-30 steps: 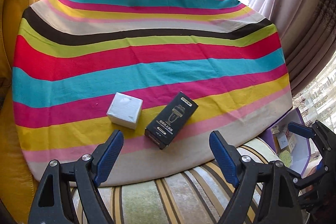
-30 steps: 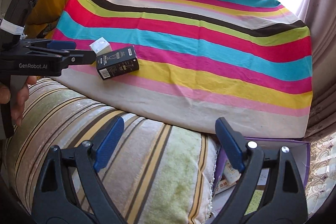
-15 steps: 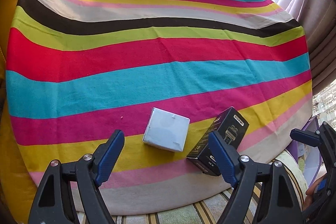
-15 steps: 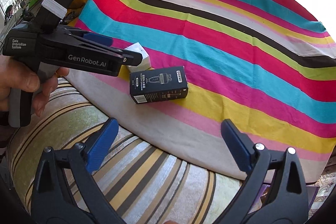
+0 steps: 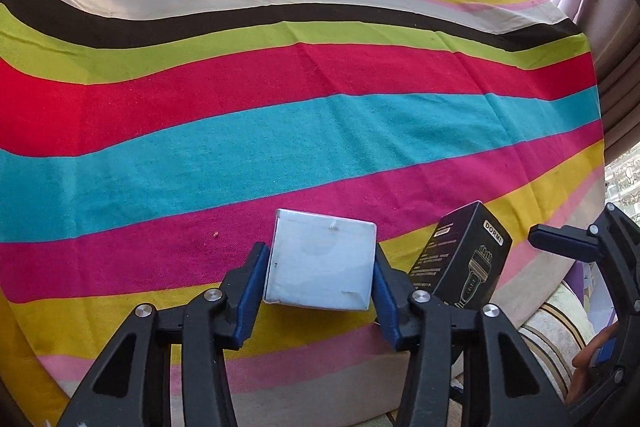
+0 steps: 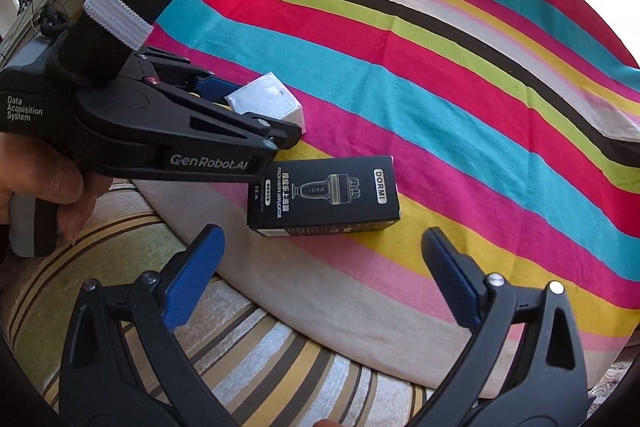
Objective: Organize objects
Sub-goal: 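Grasp the white cube box with the left tool while the right tool grasps the black DORMI box, then carry the white cube and DORMI box over the purple-rimmed box and open both tools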
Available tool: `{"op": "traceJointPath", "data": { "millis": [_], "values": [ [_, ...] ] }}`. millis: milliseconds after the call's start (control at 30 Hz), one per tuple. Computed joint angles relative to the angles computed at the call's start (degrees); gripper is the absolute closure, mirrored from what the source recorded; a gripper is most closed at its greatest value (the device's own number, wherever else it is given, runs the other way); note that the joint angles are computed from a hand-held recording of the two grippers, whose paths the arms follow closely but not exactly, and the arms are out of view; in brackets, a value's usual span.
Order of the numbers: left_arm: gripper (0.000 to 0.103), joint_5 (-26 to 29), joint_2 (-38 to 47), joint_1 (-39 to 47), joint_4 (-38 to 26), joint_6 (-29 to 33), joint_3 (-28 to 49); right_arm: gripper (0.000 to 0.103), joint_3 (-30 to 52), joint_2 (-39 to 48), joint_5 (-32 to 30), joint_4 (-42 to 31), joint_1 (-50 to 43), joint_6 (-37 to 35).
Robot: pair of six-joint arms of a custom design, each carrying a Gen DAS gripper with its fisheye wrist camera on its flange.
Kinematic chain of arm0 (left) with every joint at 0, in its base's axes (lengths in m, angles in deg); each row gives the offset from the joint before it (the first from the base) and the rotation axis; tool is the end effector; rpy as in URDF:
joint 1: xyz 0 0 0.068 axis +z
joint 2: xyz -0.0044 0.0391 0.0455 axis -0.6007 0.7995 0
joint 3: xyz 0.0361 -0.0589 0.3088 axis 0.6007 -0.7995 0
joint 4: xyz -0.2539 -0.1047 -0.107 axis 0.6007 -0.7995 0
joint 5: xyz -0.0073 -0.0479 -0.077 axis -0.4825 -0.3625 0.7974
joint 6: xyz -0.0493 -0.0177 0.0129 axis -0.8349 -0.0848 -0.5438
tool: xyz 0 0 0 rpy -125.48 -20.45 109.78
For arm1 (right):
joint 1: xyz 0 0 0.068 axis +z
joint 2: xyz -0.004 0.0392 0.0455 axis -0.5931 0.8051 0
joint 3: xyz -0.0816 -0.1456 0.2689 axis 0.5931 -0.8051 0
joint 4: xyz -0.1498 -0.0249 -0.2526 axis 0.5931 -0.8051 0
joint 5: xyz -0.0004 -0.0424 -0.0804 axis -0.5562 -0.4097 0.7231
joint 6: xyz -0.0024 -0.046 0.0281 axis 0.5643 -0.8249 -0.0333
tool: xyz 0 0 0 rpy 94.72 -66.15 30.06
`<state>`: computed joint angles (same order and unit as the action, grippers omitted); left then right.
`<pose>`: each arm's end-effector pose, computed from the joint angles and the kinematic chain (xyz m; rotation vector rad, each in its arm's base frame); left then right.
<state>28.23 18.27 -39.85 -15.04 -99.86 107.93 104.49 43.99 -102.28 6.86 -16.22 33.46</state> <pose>0.2562 -0.0147 0.0404 -0.3106 2.7535 -0.1490 0.2686 0.1085 0.0692 -1.3026 2.4020 0.2970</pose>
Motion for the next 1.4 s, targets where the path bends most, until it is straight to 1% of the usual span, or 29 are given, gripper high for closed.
{"op": "traceJointPath", "data": {
  "millis": [167, 467, 500, 533, 633, 933, 1133, 1400],
  "values": [
    [0.053, 0.40, -0.35, 0.67, 1.94, -1.02, -1.14, 0.003, 1.88, 3.37, 2.02, 1.07, 1.43, 0.44],
    [0.053, -0.26, -1.74, 1.06, 2.82, -2.24, -1.97, 0.004, 4.15, 7.38, 4.59, 2.73, 3.47, 1.93],
    [0.053, -0.41, -2.12, 0.93, 2.86, -2.44, -2.20, 0.007, 3.97, 7.45, 4.92, 3.32, 3.62, 1.97],
    [0.053, -0.58, -2.50, 0.74, 2.83, -2.70, -2.37, 0.017, 3.66, 7.20, 5.14, 3.52, 3.74, 1.91],
    [0.054, -0.98, -4.10, -0.18, 2.61, -3.74, -2.93, 0.017, 2.52, 6.48, 6.71, 5.42, 3.81, 2.38],
    [0.053, -2.57, -11.27, -6.16, 0.46, -7.94, -4.77, 0.017, -3.27, -2.16, 7.40, 6.45, -1.24, 3.05],
    [0.053, -4.00, -16.20, -12.86, -1.44, -12.20, -5.34, 0.017, -7.01, -7.82, 7.24, 6.11, -7.88, 1.95],
    [0.053, -6.79, -18.13, -23.89, -2.37, -18.27, -4.36, 0.017, -10.13, -14.44, 4.08, 3.51, -19.34, -1.65]
  ]
}}
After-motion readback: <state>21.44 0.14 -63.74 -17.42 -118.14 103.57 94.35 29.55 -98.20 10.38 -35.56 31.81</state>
